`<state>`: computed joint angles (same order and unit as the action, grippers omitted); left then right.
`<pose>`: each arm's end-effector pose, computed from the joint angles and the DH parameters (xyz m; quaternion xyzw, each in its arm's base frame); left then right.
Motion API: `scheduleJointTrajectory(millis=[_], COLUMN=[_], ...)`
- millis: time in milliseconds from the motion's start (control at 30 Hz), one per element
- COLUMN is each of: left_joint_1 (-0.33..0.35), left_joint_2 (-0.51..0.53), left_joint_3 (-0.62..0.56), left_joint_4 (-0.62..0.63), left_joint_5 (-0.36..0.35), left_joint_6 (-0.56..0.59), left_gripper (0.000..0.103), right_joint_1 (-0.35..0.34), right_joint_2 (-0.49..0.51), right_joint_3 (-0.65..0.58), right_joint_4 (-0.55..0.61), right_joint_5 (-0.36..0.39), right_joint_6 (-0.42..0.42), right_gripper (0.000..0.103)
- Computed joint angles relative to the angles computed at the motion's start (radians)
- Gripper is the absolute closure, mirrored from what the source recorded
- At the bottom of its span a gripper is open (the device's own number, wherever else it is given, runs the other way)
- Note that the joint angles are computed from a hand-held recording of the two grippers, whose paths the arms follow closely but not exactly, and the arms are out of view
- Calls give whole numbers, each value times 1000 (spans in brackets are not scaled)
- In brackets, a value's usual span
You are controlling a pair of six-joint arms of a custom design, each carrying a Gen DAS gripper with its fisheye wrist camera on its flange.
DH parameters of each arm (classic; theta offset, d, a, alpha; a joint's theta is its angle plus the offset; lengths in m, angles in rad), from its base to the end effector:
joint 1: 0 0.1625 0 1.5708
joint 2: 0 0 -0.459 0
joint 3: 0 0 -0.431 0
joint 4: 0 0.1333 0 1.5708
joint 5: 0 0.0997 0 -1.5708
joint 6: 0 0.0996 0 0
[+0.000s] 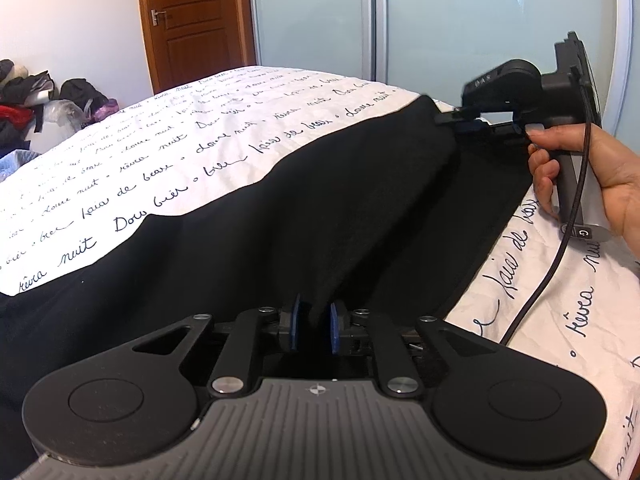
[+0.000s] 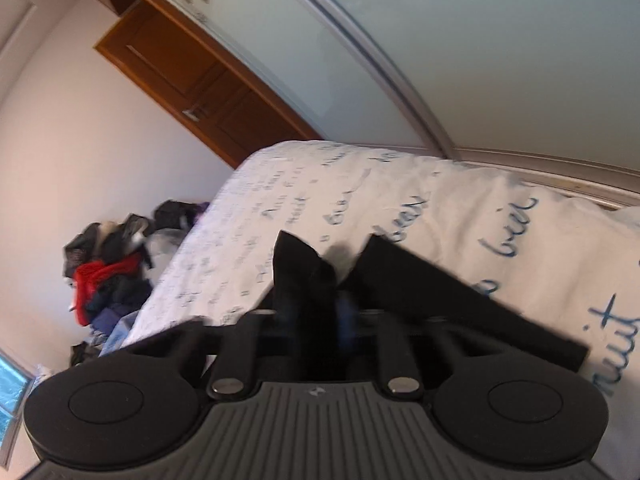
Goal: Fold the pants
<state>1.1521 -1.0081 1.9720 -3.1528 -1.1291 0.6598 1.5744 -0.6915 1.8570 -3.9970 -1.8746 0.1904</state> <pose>-0.0931 -0.6417 0.1811 0.4201 0.8318 -0.2695 0.2429 0.1058 -0.6441 0.1251 -0.1633 -0.7867 0.5917 0.0652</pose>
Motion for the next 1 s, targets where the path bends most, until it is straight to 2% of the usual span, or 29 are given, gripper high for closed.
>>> scheduleJointTrajectory(millis=[67, 133, 267, 333, 367, 467, 533, 600, 667, 733, 800, 867, 933, 1000], left_joint_1=[1, 1, -1, -2, -2, -4, -2, 0, 3, 2, 2, 0, 2, 2], left_joint_2=[0, 1, 4, 7, 8, 11, 2, -11, -20, -24, -27, -28, -34, -41], left_joint_3=[0, -2, -6, -6, -5, 3, 8, 9, 13, 21, 32, 36, 34, 35], left_joint_4=[-1, 0, -12, -43, -66, -148, -140, -85, -42, -23, -25, -28, -17, -6], left_joint_5=[0, 1, 10, 14, 15, 6, -17, -35, -50, -59, -65, -66, -74, -88], left_joint_6=[-2, -9, -36, -62, -70, -66, -55, -49, -35, -17, 0, 1, 1, 7], left_gripper=[88, 88, 88, 88, 88, 88, 89, 89, 89, 90, 90, 91, 91, 91], right_joint_1=[-2, 16, 46, 76, 90, 114, 128, 140, 137, 122, 106, 94, 99, 111], right_joint_2=[-2, -2, -15, -13, -11, -7, -7, -11, -21, -32, -42, -45, -40, -31], right_joint_3=[3, -11, -58, -103, -121, -135, -118, -93, -50, 3, 55, 82, 86, 89], right_joint_4=[-9, -3, 45, 71, 68, -12, -80, -110, -118, -121, -121, -129, -141, -169], right_joint_5=[12, -17, -1, -4, 12, 141, 156, 52, -79, -175, -218, -237, -262, -299], right_joint_6=[-12, -78, -155, -237, -287, -404, -476, -482, -439, -387, -328, -304, -325, -384], right_gripper=[95, 96, 97, 97, 97, 97, 97, 97, 97, 97, 97, 97, 97, 97])
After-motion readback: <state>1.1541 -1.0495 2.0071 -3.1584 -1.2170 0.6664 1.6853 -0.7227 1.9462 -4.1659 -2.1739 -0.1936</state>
